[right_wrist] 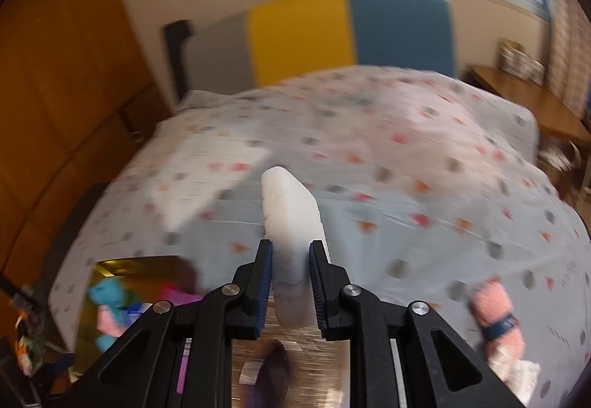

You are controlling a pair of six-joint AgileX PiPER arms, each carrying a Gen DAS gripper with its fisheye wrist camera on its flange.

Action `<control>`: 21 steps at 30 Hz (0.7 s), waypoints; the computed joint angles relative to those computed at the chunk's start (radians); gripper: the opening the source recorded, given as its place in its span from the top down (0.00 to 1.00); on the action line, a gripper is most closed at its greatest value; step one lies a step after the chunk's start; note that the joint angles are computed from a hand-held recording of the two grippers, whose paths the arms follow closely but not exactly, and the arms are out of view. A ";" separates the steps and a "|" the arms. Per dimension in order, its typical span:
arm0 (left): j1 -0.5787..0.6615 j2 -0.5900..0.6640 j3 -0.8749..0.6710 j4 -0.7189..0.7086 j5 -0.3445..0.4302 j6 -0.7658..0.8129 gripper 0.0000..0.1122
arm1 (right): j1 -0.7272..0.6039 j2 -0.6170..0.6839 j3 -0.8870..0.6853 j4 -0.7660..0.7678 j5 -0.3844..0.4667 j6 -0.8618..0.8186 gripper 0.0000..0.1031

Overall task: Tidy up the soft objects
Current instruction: 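Carry the white sponge into the gold tray and open the right tool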

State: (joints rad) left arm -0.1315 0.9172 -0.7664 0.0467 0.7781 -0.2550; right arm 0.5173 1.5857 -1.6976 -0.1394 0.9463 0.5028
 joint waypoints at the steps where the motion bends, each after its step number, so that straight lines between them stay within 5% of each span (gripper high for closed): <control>1: 0.030 -0.011 0.006 -0.022 0.001 0.028 0.31 | 0.042 0.020 -0.030 0.005 0.001 -0.002 0.82; 6: 0.213 -0.063 0.036 -0.165 0.014 0.214 0.31 | 0.264 0.185 -0.192 0.028 0.050 0.003 0.82; 14: 0.349 -0.098 0.066 -0.269 0.040 0.356 0.30 | 0.368 0.517 -0.492 -0.027 0.180 0.083 0.77; 17: 0.359 -0.109 0.069 -0.264 0.039 0.367 0.30 | 0.376 0.551 -0.521 -0.041 0.218 0.095 0.69; 21: 0.372 -0.121 0.074 -0.265 0.034 0.376 0.28 | 0.398 0.464 -0.375 -0.065 0.129 0.130 0.63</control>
State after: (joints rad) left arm 0.2401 0.7966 -0.6923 -0.2184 0.8120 0.1207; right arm 0.9154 2.0502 -2.0731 -0.2041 1.0755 0.6332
